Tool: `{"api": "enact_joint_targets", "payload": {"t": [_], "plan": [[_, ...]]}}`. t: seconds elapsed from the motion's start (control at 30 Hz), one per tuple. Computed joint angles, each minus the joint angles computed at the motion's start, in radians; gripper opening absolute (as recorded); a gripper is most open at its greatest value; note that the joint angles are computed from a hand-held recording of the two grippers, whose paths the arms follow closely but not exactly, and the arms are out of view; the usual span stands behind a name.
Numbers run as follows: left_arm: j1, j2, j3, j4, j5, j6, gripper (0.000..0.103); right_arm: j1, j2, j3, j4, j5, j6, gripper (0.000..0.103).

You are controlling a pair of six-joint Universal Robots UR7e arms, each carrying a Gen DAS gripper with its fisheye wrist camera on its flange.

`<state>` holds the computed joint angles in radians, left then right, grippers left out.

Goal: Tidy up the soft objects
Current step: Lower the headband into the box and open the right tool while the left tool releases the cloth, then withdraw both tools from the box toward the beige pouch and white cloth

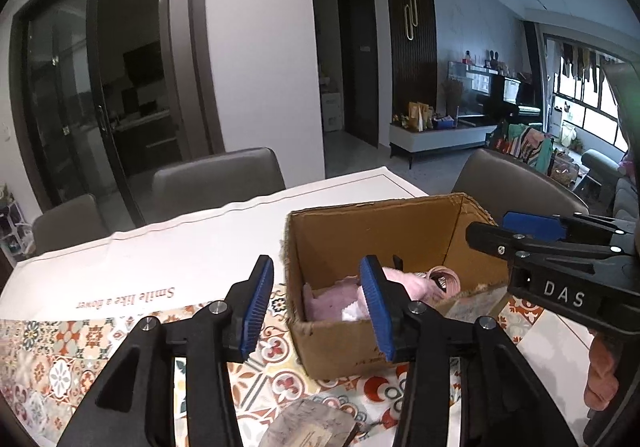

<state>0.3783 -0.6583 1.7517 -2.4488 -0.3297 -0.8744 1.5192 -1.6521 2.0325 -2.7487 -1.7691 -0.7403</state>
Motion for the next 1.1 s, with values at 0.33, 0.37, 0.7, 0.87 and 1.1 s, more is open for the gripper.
{"api": "enact_joint_targets", "payload": {"t": [0.33,0.37,0.7,0.87,1.1], "plan": [[-0.068,-0.102,0.094,0.270,-0.014,-0.274,0.051,0.016,-0.106,0.109,-0.021,0.012,-0.004,0.046],[-0.072,-0.107,0.099,0.291,-0.014,-0.294,0.051,0.017,-0.118,0.124,-0.027,0.009,-0.006,0.046],[-0.132,-0.188,0.190,0.458,-0.064,-0.466,0.053,0.028,-0.218,0.256,-0.068,-0.011,-0.010,0.046],[-0.161,-0.218,0.233,0.498,-0.100,-0.508,0.055,0.024,-0.262,0.303,-0.058,-0.012,0.023,0.055],[-0.188,-0.239,0.291,0.503,-0.157,-0.559,0.059,0.003,-0.316,0.380,-0.098,-0.019,0.027,0.055]]}}
